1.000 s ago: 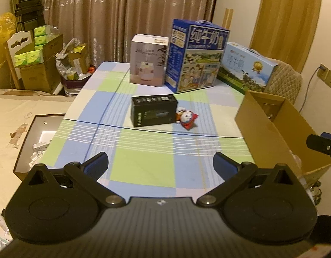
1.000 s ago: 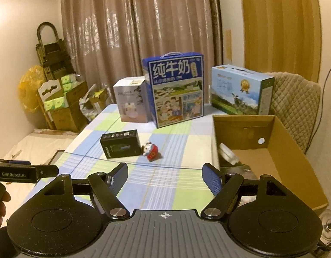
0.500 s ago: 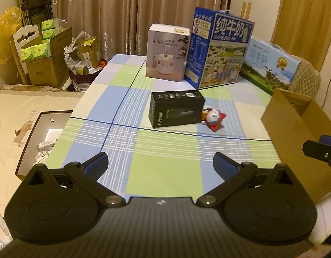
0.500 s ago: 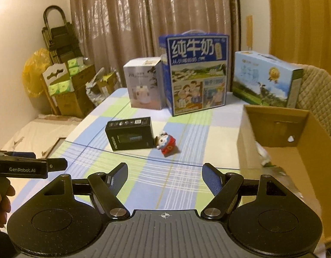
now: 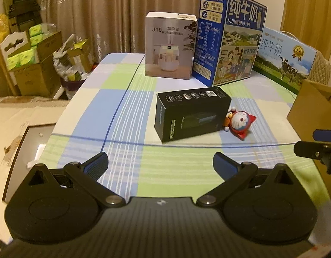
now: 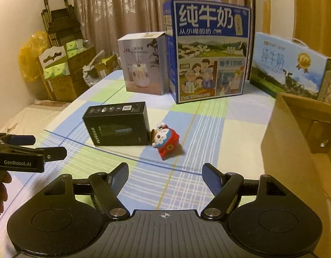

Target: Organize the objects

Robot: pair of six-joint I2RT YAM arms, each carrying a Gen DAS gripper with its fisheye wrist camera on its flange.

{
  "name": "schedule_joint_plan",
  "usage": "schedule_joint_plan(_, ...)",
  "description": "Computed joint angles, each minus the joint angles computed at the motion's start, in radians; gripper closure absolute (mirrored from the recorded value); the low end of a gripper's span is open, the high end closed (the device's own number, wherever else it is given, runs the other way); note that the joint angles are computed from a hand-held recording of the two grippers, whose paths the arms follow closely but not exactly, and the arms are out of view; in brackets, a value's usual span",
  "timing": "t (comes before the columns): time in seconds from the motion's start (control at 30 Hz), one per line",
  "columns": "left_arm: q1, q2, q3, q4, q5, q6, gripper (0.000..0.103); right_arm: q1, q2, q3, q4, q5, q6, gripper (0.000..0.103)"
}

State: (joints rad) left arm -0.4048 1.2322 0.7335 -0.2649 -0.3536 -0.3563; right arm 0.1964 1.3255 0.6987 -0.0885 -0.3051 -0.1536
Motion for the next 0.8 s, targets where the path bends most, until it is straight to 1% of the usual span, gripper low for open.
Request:
schedule_joint_plan(0.13, 0.053, 0.094, -0.016, 0.140, 0.053, 0.073, 0.001, 0.006, 0.118, 0.045, 0.066, -0.007, -0.010, 0.030)
schedule_joint_plan(0.23, 0.100, 0.173, 0.003, 0.216, 0.107, 0.130, 0.001, 0.011, 0.206, 0.080, 0.117, -0.009, -0.026, 0.030)
schedule_joint_plan(0.4, 0.177, 0.264, 0.034, 0.331, 0.197, 0.244, 0.001, 0.028, 0.340, 0.160, 0.168, -0.018, -0.050, 0.030)
schedule_joint_plan(0.47, 0.200, 0.301, 0.054, 0.342, 0.218, 0.282, 0.002, 0.036, 0.387, 0.192, 0.182, -0.024, -0.067, 0.030)
schedule_joint_plan(0.57, 0.215, 0.336, 0.069, 0.364, 0.240, 0.328, 0.003, 0.053, 0.453, 0.234, 0.199, -0.003, -0.093, 0.031)
schedule_joint_plan(0.63, 0.223, 0.354, 0.079, 0.373, 0.254, 0.332, 0.003, 0.060, 0.489, 0.253, 0.217, 0.014, -0.111, 0.034)
schedule_joint_plan(0.8, 0.231, 0.396, 0.106, 0.413, 0.289, 0.360, 0.003, 0.065, 0.559, 0.296, 0.241, 0.015, -0.142, 0.043)
